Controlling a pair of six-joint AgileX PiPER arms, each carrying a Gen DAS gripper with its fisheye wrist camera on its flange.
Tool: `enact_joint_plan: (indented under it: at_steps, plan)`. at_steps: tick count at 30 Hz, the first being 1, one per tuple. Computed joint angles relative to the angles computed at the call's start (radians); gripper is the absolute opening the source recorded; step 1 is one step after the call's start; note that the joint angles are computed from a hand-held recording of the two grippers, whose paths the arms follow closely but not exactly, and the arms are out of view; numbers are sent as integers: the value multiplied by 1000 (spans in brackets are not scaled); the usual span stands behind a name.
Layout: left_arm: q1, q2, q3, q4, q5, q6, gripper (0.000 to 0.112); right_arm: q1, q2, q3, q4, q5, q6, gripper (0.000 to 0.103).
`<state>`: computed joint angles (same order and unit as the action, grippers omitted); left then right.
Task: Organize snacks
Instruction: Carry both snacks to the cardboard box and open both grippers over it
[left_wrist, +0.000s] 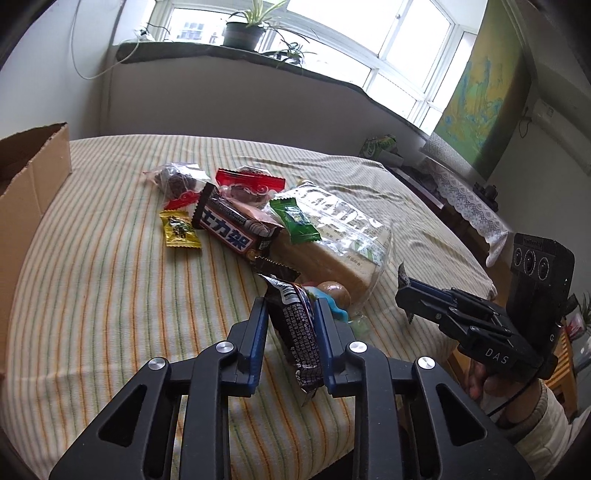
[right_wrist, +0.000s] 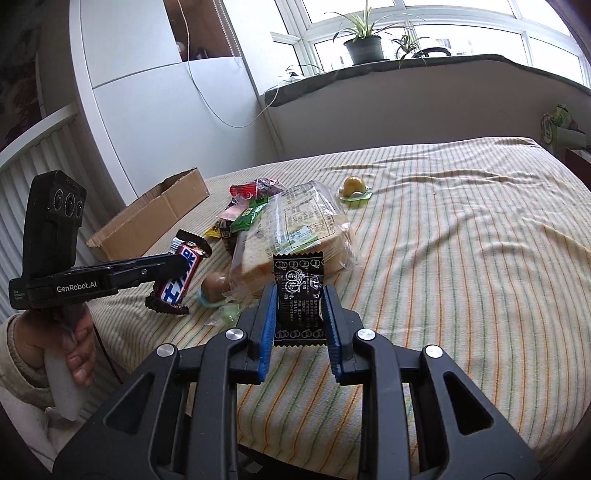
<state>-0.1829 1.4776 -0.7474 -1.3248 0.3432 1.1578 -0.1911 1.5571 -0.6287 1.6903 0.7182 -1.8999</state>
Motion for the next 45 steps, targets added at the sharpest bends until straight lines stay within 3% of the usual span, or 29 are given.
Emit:
enact_joint_plan:
  at_steps: [13, 21, 27, 34, 39, 45]
  plan:
    - [-38, 5, 2, -92, -117, 85, 18, -35, 16, -21, 27, -13, 37, 25]
    - [-10, -30, -31, -145, -93, 168, 17, 14, -73, -52, 19, -71, 117, 25]
    - [36, -132, -95, -49, -74, 103, 17, 55, -194, -108, -51, -112, 232, 25]
    - [91, -229, -71, -90, -66, 155, 17, 202, -205, -188, -181, -212, 390, 25]
    - [229, -262, -1, -215, 13, 271, 17, 411, -138, -281, -283, -322, 525, 25]
    - [548, -274, 74, -236, 194, 325, 17, 672, 48, -480, -451, -388, 746, 25]
